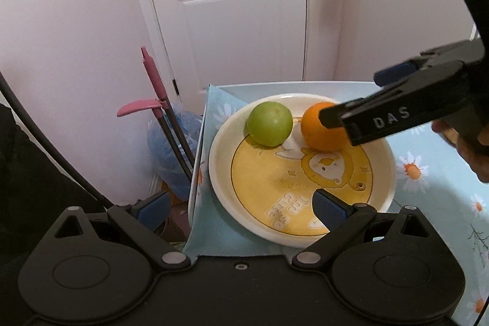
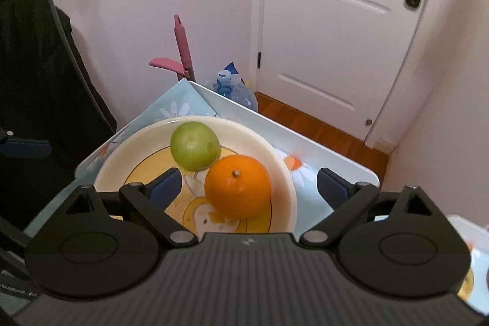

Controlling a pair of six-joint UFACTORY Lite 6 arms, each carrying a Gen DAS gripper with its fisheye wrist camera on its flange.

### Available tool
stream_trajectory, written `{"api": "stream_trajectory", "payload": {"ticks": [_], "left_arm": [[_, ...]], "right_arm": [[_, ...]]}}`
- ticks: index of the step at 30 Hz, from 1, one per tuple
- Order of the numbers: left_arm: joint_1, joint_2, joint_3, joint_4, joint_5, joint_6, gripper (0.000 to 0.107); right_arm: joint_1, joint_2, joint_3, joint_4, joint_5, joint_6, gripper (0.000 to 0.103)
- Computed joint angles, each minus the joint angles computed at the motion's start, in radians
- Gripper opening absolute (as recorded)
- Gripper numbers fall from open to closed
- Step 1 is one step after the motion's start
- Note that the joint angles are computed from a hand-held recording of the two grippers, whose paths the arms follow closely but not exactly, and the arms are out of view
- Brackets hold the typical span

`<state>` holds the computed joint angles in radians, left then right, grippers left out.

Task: Organize fruits
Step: 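Lower the large orange into the bowl and open the right tool, then move both tools back over the loose fruits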

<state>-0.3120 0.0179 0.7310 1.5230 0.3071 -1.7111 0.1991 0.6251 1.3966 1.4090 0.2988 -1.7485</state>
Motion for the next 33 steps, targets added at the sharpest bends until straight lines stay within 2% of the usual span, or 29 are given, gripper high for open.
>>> {"api": "stream_trajectory", "payload": {"ticks": [6,19,22,25,29,33], "left_arm": [[-0.037,-0.043,0.005,-0.078,0.044,0.086,0.101],[-0.105,-0.134,-0.005,-0.116,0.029,0.182,0.101],[-0.160,-0.166,-0.008,-0.160,0.061,0.211,0.101],[-0.242,-0.207,-0.011,-0.218,0.123,0.227,0.101],[-0.403,-0.237,-0.005,-0.263,0.258,0.175,0.101],[-0.593,-0.196,0.051,-0.300,0.416,0.083,0.101]], "right_arm": [[-0.028,-0.161,-0.142,-0.034,-0.028,0.075,0.103],[-0.181,-0.511,-0.409,-0.186,-0.028,0.279,0.103],[-0.274,-0.607,-0.484,-0.190,0.022,0.254,0.103],[-0.418,-0.701,-0.548,-0.203,0.120,0.195,0.103],[-0.642,-0.761,-0.589,-0.223,0.276,0.093,0.103],[-0.880,-0.741,-0.559,-0.262,0.437,-0.014,0.103]]}}
